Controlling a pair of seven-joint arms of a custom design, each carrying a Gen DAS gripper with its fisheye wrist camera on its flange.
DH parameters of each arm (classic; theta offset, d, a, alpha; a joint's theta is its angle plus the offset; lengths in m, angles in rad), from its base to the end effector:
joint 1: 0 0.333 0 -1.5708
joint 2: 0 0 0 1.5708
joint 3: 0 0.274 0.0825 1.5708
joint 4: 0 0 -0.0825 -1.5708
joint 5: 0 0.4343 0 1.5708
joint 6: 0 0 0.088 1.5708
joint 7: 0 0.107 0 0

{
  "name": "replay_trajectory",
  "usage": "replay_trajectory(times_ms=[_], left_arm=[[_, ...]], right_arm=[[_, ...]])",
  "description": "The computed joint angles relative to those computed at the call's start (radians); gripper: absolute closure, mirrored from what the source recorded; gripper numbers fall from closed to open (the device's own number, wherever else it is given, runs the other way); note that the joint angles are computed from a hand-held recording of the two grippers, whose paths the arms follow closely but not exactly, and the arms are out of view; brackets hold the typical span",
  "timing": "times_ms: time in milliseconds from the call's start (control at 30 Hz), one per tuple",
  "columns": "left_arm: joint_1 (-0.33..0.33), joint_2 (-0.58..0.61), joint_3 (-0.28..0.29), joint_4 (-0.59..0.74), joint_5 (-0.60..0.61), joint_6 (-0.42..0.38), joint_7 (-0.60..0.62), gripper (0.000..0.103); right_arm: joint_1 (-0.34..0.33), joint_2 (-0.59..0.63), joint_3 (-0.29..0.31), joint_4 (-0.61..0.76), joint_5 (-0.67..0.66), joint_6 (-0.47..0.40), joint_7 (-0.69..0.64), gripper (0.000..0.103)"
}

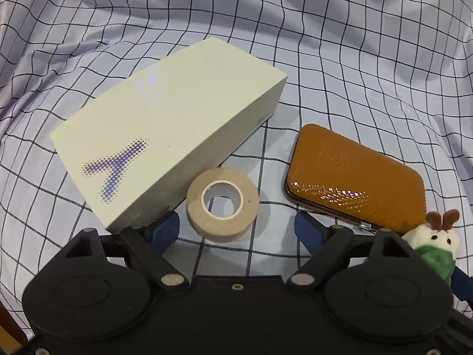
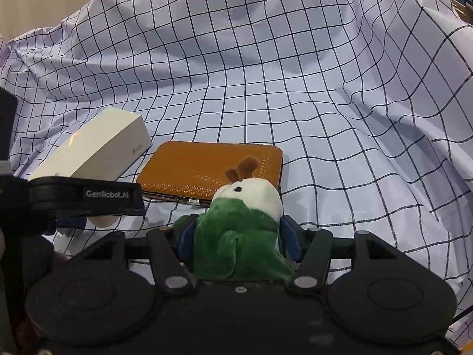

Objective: Organize soft objects
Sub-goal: 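Grasp the beige tape roll with the left gripper, then carry the tape roll to the basket with the left gripper while the right carries the plush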

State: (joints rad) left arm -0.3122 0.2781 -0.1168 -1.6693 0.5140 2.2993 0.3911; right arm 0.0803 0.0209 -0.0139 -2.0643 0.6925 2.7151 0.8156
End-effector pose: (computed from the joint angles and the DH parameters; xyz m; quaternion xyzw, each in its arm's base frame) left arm 0.6516 -0.2799 0.4242 -0.8253 0.4987 -0.1756 0.1983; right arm 0.6371 0.0195 0.4215 -0.7408 0.5602 -0.1658 0.3315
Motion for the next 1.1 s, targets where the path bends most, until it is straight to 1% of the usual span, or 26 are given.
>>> replay_trajectory(times_ms=[200, 267, 333, 400, 433, 500, 533, 567, 633, 733, 800, 867, 933, 1000, 1100], left_arm=[[-0.005, 0.016, 0.003, 0.018, 0.007, -0.005, 0.013, 0.019], [-0.01, 0.016, 0.005, 0.017, 0.019, -0.007, 0.014, 0.02], [-0.012, 0.009, 0.007, 0.007, 0.029, -0.004, 0.007, 0.024], [-0.01, -0.006, 0.006, -0.012, 0.032, 0.005, -0.004, 0.033], [-0.008, -0.012, 0.005, -0.019, 0.03, 0.01, -0.007, 0.035], [-0.001, -0.029, 0.0, -0.041, 0.025, 0.029, -0.005, 0.047], [0.001, -0.033, -0.002, -0.045, 0.025, 0.033, -0.004, 0.049], [0.002, -0.034, -0.004, -0.047, 0.024, 0.037, -0.002, 0.052], [0.004, -0.038, -0.007, -0.052, 0.025, 0.039, 0.005, 0.058], [0.013, -0.056, -0.014, -0.074, 0.002, 0.058, 0.022, 0.061], [0.019, -0.074, -0.019, -0.096, -0.013, 0.076, 0.033, 0.061], [0.017, -0.073, -0.022, -0.093, -0.006, 0.061, 0.037, 0.061], [0.014, -0.063, -0.019, -0.078, 0.012, 0.038, 0.03, 0.055], [0.011, -0.05, -0.014, -0.063, 0.034, 0.027, 0.016, 0.043], [0.004, -0.019, -0.007, -0.026, 0.065, 0.008, 0.014, 0.035]], right_arm=[[-0.004, 0.024, 0.007, 0.019, 0.006, -0.011, 0.003, 0.032], [-0.006, 0.028, 0.011, 0.02, 0.009, -0.007, 0.004, 0.031], [-0.009, 0.03, 0.013, 0.022, 0.015, -0.011, -0.001, 0.031], [-0.011, 0.031, 0.014, 0.025, 0.016, -0.018, -0.003, 0.031], [-0.013, 0.032, 0.014, 0.026, 0.017, -0.02, -0.004, 0.031], [-0.014, 0.032, 0.015, 0.027, 0.015, -0.025, -0.005, 0.031], [-0.014, 0.031, 0.015, 0.028, 0.012, -0.028, -0.004, 0.032], [-0.014, 0.03, 0.015, 0.028, 0.013, -0.032, -0.005, 0.033], [-0.015, 0.028, 0.015, 0.031, 0.018, -0.048, -0.01, 0.041], [-0.014, 0.018, 0.012, 0.026, 0.008, -0.061, -0.006, 0.044], [-0.014, 0.01, 0.008, 0.021, 0.009, -0.069, -0.013, 0.046], [-0.014, 0.001, 0.003, 0.015, 0.015, -0.077, -0.018, 0.046], [-0.012, -0.005, -0.001, 0.011, 0.014, -0.084, -0.016, 0.046], [-0.01, -0.011, -0.005, 0.007, 0.015, -0.087, -0.018, 0.046], [-0.008, -0.013, -0.009, 0.006, 0.015, -0.092, -0.02, 0.046]])
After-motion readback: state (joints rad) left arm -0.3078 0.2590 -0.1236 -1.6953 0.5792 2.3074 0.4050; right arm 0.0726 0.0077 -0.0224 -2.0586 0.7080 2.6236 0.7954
